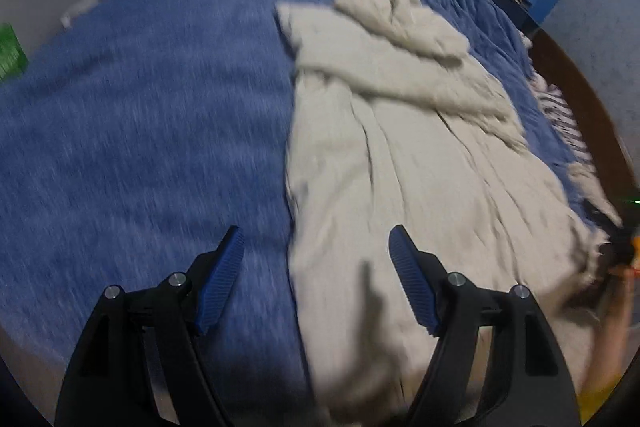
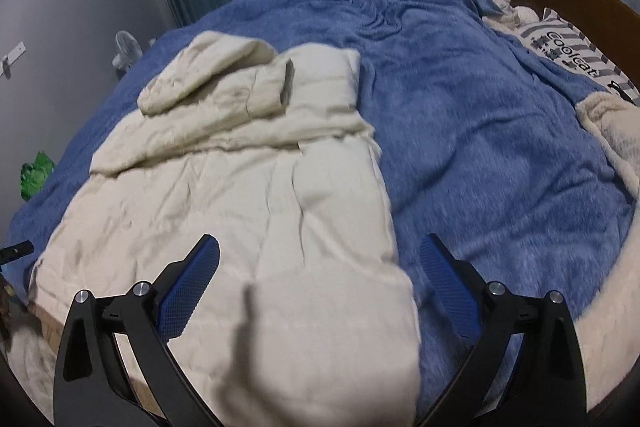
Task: Fold large clothes
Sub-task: 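Move both open tools toward the tan-lined jacket hem, then grasp the tan-lined hem with both tools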
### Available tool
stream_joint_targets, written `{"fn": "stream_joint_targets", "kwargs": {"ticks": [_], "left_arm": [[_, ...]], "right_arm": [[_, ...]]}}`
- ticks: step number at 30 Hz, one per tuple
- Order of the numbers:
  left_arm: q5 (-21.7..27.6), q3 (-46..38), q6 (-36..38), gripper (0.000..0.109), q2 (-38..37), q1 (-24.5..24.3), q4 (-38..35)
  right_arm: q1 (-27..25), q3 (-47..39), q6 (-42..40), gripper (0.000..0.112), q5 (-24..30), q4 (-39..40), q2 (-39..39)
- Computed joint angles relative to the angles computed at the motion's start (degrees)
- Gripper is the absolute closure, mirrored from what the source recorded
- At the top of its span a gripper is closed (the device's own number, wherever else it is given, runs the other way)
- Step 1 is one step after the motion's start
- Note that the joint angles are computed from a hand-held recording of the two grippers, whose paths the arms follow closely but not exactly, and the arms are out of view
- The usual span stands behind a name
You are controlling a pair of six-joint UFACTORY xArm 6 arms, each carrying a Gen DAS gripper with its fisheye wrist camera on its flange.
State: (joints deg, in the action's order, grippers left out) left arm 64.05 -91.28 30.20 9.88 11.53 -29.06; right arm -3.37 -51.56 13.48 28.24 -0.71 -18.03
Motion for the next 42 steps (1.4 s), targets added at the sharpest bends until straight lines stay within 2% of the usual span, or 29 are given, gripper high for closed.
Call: {"fn": "stream_joint_targets", "kwargs": {"ticks": [5, 10, 15, 20, 23, 24, 26, 28, 30, 33, 39, 40, 42], "left_arm": [[4.17, 2.58, 3.52, 0.038, -2.45, 0.28, 1.96], [6.40, 2.64, 3.24, 0.038, -1.68, 0.79, -0.04], [10.31, -1.24, 1.17, 0.038, 1.88, 0.25, 0.44], [11.76, -2.16, 0.69, 0.038, 2.63, -0.77, 3.41], [13.84, -2.90, 2.23, 0.038, 2.88, -1.55, 6.14], [14.08, -2.91, 2.76, 0.038, 2.73, -1.75, 6.66], [14.24, -3.01, 3.63, 0.038, 2.78, -1.03, 3.54], [16.80, -4.57, 4.47, 0.038, 3.59, 0.82, -4.46], [16.78, -5.49, 3.56, 0.038, 3.98, 0.88, -6.05], [16.29, -6.07, 4.67, 0.038, 4.00, -0.58, -3.75], [16.12, -3.46, 6.02, 0.040, 3.28, -1.75, 2.14], [16.45, -3.41, 6.03, 0.041, 3.41, -1.45, 2.07], [16.08, -2.78, 6.78, 0.054, 2.82, -0.71, 0.48]], "right_arm": [[-1.41, 3.86, -6.12, 0.017, 0.27, 11.38, -3.67], [-1.79, 5.80, -8.73, 0.034, 2.41, 14.90, -5.25], [-1.32, 6.01, -6.87, 0.036, 3.69, 11.96, -5.48], [-3.13, 6.99, -8.09, 0.037, 5.88, 16.39, -6.38], [-3.46, 7.59, -11.67, 0.037, 6.79, 20.95, -7.14], [-3.32, 7.94, -14.50, 0.040, 7.27, 24.45, -7.67], [-2.87, 9.13, -17.24, 0.042, 6.01, 29.02, -9.31], [-2.87, 9.92, -20.23, 0.044, 4.89, 33.65, -10.91], [-3.56, 9.31, -22.56, 0.044, 6.34, 36.75, -10.91], [-4.98, 6.98, -19.80, 0.050, 11.19, 32.43, -9.07], [-6.03, 5.82, -17.57, 0.051, 17.10, 28.65, -8.58], [-6.06, 5.90, -17.64, 0.052, 17.67, 28.13, -8.87], [-5.92, 6.32, -17.83, 0.057, 17.64, 27.84, -9.62]]}}
